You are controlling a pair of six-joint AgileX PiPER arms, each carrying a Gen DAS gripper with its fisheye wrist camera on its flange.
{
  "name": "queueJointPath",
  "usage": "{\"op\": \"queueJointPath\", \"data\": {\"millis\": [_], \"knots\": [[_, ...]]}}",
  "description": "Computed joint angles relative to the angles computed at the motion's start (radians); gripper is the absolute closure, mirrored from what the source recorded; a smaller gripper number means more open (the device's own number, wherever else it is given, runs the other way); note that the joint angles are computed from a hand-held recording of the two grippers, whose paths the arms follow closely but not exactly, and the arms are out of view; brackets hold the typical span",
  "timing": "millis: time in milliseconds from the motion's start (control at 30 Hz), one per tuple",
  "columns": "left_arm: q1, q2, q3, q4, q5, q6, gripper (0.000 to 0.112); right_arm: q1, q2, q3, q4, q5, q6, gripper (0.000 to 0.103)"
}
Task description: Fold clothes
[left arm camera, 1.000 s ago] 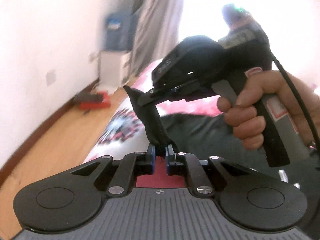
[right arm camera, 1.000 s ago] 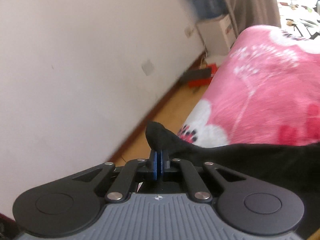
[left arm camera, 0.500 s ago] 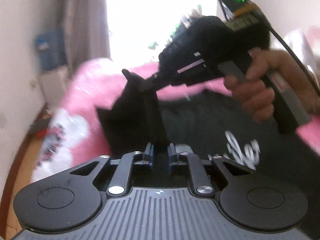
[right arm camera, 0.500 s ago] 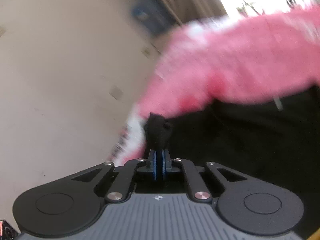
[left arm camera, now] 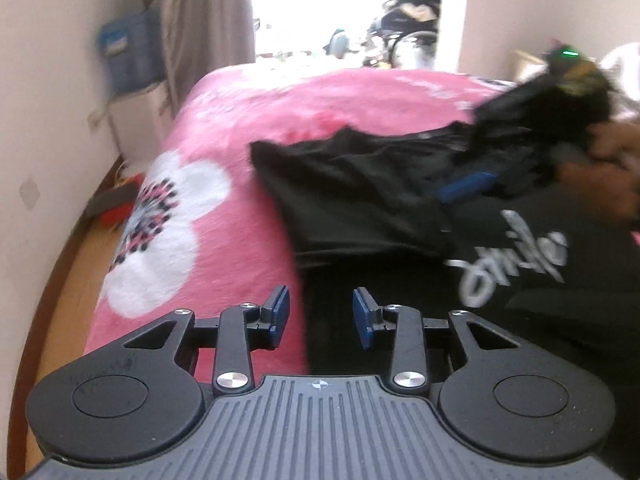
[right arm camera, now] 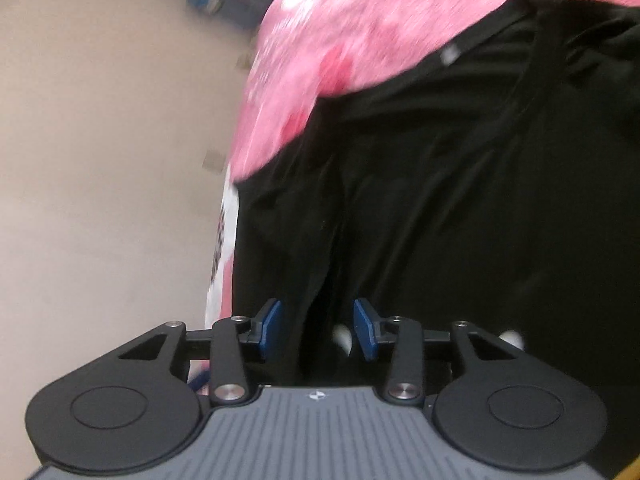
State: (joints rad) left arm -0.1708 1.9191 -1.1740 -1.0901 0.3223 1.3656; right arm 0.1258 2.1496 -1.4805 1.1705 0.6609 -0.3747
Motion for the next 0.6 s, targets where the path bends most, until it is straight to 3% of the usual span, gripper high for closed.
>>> {"op": "queueJointPath", "data": {"millis": [133,200,267,300,433,600], "knots": [[-0.005,0.060,-0.047,0.032,-0.014,-0.045,0.078,0.061,0.013,-0.039,-0.120,-0.046,0.061,0.060],[-0.009,0.068,-0.052,0.016,-0.011,-0.027,0.078,0.087,0.017,-0.064,-0.208,-0.078,0.111,0.071],[-0.021,0.076,-0.048,-0.021,-0.027,0.011,0.078,0.105,0.007,-0.077,-0.313,-0.091,0.181,0.098],[-0.025,0.073,-0.042,-0.022,-0.034,0.010,0.078,0.100,-0.009,-0.061,-0.306,-0.096,0.172,0.101],[-0.036,0.062,-0.014,-0.062,-0.068,0.062,0.078,0.075,-0.102,0.049,-0.320,-0.141,0.173,0.102],[-0.027,0.056,-0.012,-0.057,-0.046,0.071,0.078,0.044,-0.117,0.114,-0.312,-0.142,0.198,0.102]]}}
